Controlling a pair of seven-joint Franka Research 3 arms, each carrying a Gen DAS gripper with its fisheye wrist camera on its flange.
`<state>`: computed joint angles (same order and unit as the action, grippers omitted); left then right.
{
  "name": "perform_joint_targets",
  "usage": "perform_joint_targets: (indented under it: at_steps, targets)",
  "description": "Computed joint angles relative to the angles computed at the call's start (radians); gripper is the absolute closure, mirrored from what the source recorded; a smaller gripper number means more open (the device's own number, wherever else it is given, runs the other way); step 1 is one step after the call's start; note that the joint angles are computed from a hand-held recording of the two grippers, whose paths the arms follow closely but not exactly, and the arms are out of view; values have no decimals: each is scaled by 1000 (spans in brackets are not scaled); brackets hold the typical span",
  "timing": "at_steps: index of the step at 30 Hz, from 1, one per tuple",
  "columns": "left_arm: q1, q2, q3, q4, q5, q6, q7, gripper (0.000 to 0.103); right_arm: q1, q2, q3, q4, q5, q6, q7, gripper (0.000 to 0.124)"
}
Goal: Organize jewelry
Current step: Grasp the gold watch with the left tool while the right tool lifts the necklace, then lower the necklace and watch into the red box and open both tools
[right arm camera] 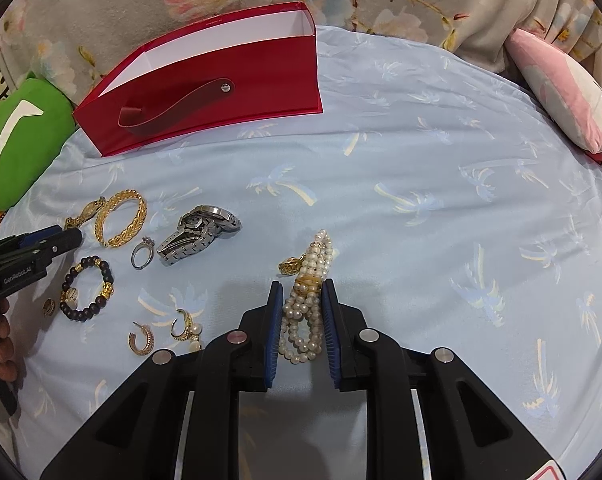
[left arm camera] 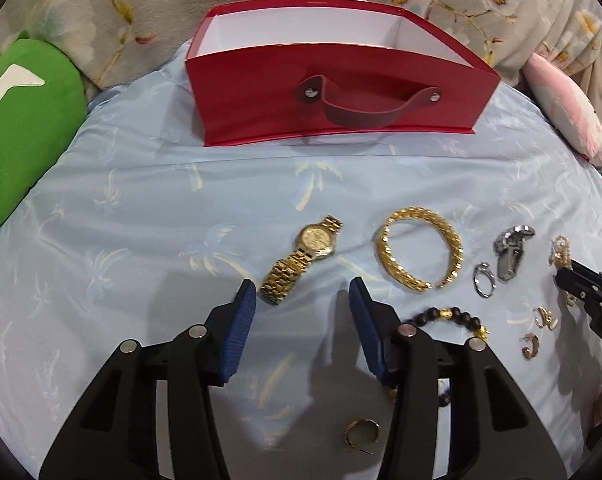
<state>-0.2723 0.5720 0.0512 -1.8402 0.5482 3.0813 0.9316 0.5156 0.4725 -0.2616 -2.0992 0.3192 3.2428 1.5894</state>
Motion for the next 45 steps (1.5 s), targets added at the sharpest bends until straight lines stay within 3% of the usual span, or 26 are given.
perform_joint_targets:
  at_steps: [2,7,12,18,24,29,34,36,41,45]
  targets:
    - [-17,18,21,31,3,-19,-12,56,-3,-1,3,1,0,-1,-1,105]
    - [1,62,-2,108,3,-59,11,57,-7,-2,8,0,2,0,-3,105]
    - [8,58,-22,101,5,-47,35,90,-8,-2,9,0,1,-1,-4,106]
    - [13,28,-33,49,-22,-13,22,92,-121,-24,123,-9,2,3,-31,107]
    - [-67,-61,52,-69,-2,59,-67,92,-194,-70,197,-51,9,34,-63,107]
    - [-151,-157,137,-176,32,109,-139,92,-355,-126,359,-93,3,61,-100,107]
    - [-301,-248,294,-252,114,144,-235,92,-573,-169,576,-123,-48,69,-116,107]
    - [-350,-276,346,-256,158,139,-274,92,-593,-185,595,-120,-65,69,-123,107]
    - [-329,-311,331,-209,234,110,-318,92,-791,-179,790,-51,-125,41,-163,107]
    - [-275,-277,283,-88,271,61,-312,92,-828,-125,840,85,-114,-11,-238,107]
